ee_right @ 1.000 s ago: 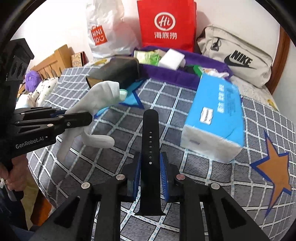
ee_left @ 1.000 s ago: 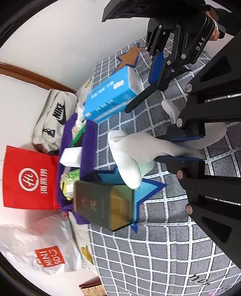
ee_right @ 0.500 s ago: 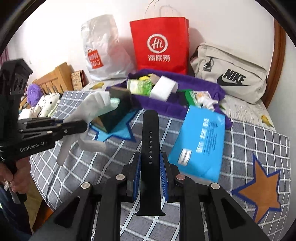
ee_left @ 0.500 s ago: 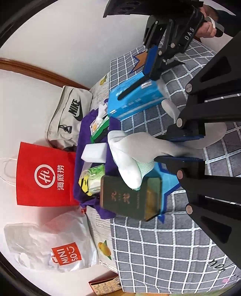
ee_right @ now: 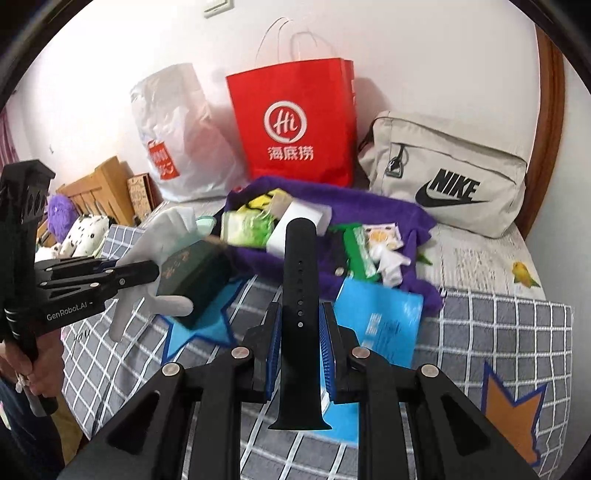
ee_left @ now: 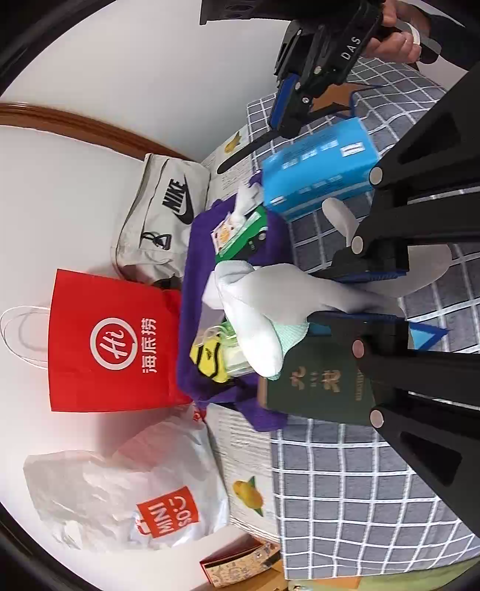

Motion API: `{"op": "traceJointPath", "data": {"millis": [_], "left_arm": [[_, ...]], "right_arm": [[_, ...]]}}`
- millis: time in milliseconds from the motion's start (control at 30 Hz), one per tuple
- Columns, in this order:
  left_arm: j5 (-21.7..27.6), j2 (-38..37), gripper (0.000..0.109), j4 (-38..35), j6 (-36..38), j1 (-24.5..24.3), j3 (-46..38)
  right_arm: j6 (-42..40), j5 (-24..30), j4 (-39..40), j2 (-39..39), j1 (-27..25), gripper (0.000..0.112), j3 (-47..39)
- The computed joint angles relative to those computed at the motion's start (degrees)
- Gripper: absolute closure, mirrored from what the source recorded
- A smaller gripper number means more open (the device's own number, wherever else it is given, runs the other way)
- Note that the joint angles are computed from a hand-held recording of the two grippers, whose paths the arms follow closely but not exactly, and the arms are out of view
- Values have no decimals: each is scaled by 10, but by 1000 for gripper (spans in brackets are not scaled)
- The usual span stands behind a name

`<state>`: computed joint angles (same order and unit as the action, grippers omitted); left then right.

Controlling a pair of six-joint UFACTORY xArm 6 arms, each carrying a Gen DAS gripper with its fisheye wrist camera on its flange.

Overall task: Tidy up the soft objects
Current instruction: 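Carry the white gloves and black strap over the purple towel with both tools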

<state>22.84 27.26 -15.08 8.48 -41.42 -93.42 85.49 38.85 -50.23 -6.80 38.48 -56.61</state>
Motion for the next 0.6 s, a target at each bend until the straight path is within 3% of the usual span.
{"op": "traceJointPath", "data": {"millis": [367, 600], "left_arm": [[97, 136, 95, 62, -58, 17, -227], [190, 260, 95, 76, -80, 25, -443]], "right_arm": [[-41, -44, 18, 25, -81, 92, -24], [-68, -65, 31, 49, -121, 92, -44]]}}
